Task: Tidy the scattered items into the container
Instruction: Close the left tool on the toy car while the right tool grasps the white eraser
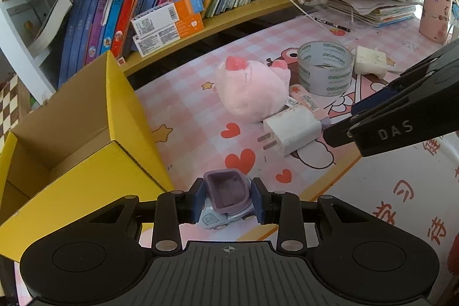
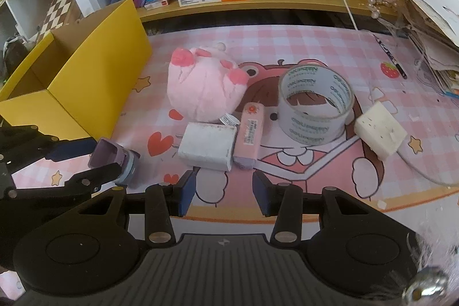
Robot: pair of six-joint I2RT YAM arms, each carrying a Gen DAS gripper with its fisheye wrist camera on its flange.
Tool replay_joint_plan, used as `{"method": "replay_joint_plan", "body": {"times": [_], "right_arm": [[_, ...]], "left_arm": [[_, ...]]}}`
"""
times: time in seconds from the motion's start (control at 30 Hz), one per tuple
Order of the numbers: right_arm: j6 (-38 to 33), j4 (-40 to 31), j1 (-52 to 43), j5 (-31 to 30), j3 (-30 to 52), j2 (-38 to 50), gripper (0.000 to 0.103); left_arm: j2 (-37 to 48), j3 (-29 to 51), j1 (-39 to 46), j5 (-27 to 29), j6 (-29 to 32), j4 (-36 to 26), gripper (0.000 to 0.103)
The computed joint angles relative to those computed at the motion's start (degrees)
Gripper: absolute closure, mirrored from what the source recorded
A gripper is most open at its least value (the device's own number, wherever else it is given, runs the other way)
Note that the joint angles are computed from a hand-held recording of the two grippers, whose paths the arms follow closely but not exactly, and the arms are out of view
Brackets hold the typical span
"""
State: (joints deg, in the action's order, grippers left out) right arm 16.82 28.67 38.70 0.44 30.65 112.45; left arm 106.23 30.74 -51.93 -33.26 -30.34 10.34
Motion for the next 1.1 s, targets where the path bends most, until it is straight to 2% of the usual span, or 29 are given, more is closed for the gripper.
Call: {"method": "replay_joint_plan", "body": {"times": [0.53,1.1], "right_arm": [[-2.16,-0.95,0.45,-1.5,8.15,7.87,0.061],[-2.98,-3.09,3.64,2.36,14.77,12.74,0.051]], "left_arm": [[-2.53,-0.89,-1.15,-1.13,-2.12,-1.65,0.07],[-6.52,-2.04,-2.54,-2.47,-5.02,-5.03,0.07]]}}
